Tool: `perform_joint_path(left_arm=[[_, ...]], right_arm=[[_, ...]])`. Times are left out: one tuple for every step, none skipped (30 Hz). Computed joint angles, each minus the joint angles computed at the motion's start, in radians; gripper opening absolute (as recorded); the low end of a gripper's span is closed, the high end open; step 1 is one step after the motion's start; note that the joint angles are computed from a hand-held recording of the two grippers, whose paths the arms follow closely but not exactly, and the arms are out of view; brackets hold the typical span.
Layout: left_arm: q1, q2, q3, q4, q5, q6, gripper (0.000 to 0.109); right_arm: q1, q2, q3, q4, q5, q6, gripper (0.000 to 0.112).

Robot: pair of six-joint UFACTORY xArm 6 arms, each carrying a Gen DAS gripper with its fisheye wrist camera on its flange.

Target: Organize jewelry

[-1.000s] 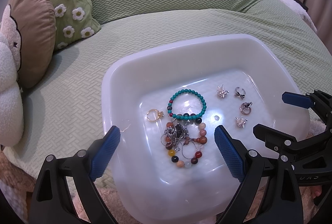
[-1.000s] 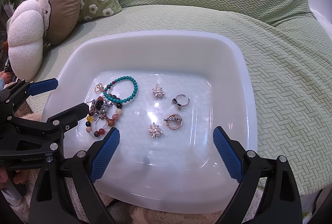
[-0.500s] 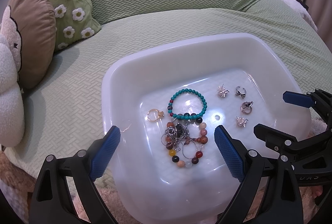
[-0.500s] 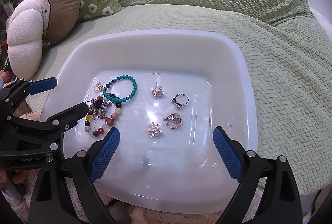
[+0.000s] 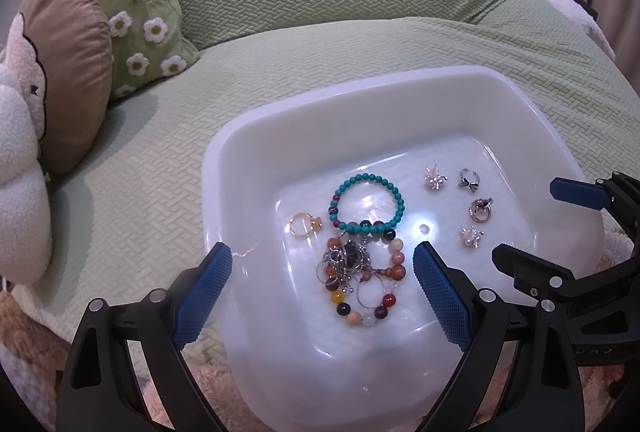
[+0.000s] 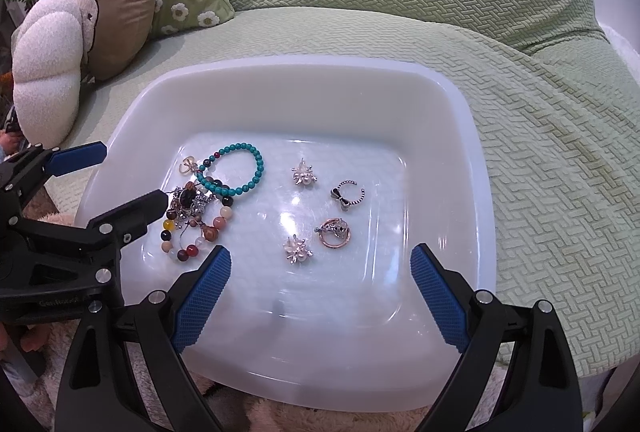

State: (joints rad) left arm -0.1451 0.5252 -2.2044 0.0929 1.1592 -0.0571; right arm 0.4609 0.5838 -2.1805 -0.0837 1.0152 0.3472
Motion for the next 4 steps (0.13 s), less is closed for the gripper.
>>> perform_joint_path(left_arm=[[0.0, 0.002, -0.004, 0.0, 0.002, 0.001, 0.088], [0.0, 0.004, -0.008, -0.001, 0.004, 0.0, 0.088], [0.0, 0.005, -0.009, -0.002, 0.004, 0.001, 0.088], [0.0, 0.006, -0.011, -0.002, 0.005, 0.001, 0.088]], right_arm=[[-0.001, -0.001, 0.001, 0.001, 0.0, 0.001, 0.09], [-0.002, -0.001, 0.002, 0.002, 0.0, 0.001, 0.09], [-0.002, 0.0, 0.001, 0.003, 0.0, 0.001, 0.09], [-0.002, 0.0, 0.0, 0.003, 0.0, 0.001, 0.09]])
